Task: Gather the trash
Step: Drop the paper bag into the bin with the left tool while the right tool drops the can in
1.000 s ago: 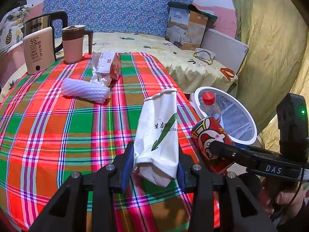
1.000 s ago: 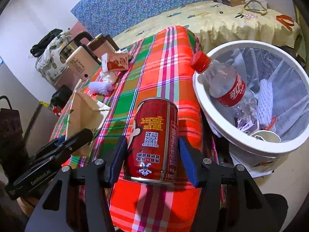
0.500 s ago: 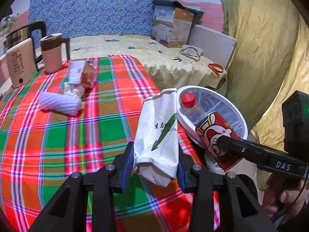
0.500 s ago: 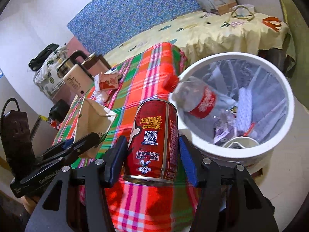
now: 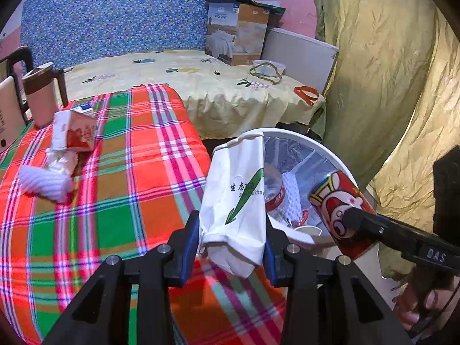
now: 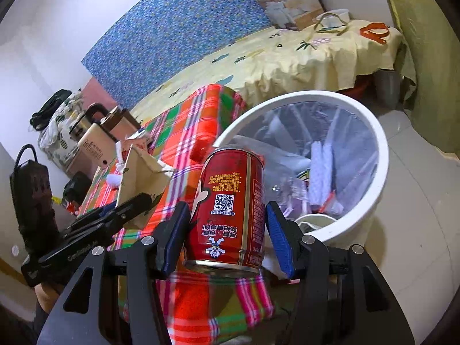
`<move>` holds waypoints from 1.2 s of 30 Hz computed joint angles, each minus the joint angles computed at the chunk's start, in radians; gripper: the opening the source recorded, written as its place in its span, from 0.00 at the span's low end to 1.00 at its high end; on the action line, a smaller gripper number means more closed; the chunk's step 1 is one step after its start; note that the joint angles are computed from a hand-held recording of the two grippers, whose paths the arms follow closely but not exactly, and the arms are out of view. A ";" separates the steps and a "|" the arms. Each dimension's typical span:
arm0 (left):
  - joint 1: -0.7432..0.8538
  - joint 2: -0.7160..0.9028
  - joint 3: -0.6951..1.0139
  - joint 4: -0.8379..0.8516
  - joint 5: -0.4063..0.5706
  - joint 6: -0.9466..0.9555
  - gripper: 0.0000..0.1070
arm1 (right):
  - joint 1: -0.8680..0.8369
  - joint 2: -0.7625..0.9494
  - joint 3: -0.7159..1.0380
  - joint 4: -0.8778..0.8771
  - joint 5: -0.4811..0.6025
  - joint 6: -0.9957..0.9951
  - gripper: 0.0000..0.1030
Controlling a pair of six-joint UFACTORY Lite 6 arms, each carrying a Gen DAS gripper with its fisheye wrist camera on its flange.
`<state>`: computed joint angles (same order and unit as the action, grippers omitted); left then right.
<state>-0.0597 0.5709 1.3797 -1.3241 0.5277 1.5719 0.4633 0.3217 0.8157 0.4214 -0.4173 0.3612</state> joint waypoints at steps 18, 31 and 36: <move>-0.150 0.188 0.273 0.170 -0.033 -0.241 0.38 | -0.092 -0.016 -0.060 -0.069 -0.021 0.063 0.54; -0.199 0.246 0.347 0.219 0.032 -0.287 0.39 | -0.134 -0.003 -0.043 -0.002 -0.004 -0.046 0.53; -0.199 0.240 0.342 0.212 0.053 -0.280 0.48 | -0.141 0.007 -0.031 -0.011 0.009 -0.049 0.53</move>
<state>-0.2582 0.8108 1.7219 -1.1123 0.5811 1.2916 0.3221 0.3284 0.7847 0.4103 -0.4083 0.3124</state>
